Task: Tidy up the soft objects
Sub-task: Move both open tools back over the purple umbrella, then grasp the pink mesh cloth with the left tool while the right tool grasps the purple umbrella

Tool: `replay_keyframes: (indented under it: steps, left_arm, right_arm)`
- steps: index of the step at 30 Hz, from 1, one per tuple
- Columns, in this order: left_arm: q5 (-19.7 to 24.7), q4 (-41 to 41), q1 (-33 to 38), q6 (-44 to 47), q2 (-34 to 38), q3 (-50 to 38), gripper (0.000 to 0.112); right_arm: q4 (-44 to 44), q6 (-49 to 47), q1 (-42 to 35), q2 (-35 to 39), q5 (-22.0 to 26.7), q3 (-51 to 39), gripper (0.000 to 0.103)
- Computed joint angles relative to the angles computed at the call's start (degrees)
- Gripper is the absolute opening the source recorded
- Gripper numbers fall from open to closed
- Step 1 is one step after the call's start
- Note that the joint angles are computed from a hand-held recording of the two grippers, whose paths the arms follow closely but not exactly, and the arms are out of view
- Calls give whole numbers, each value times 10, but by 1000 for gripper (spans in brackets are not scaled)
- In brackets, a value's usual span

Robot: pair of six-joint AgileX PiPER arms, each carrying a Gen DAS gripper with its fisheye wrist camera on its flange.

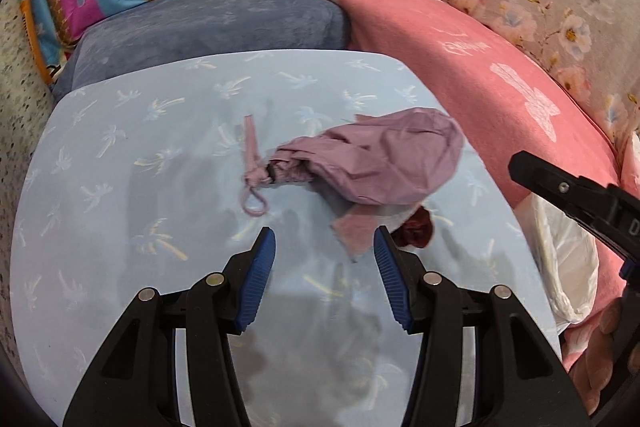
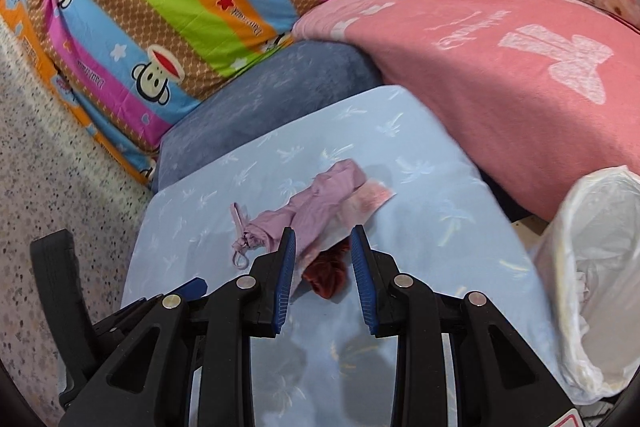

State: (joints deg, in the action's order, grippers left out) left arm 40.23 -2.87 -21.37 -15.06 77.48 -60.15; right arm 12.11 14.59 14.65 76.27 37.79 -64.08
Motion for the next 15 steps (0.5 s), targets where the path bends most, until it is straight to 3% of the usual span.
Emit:
replay_keyframes:
  steps: [3, 4, 12, 15]
  left_arm:
    - [-5, -24, 27, 35, 6, 5, 49]
    - [-6, -32, 35, 46, 9, 6, 49]
    - [-12, -64, 61, 92, 29, 3, 49]
    - [-12, -72, 62, 101, 36, -2, 49]
  right_arm:
    - [-17, 23, 22, 37, -4, -24, 31]
    - [-36, 44, 30, 50, 19, -40, 31]
    - [-45, 67, 50, 129, 7, -75, 31]
    - [-28, 48, 47, 141, -2, -80, 18]
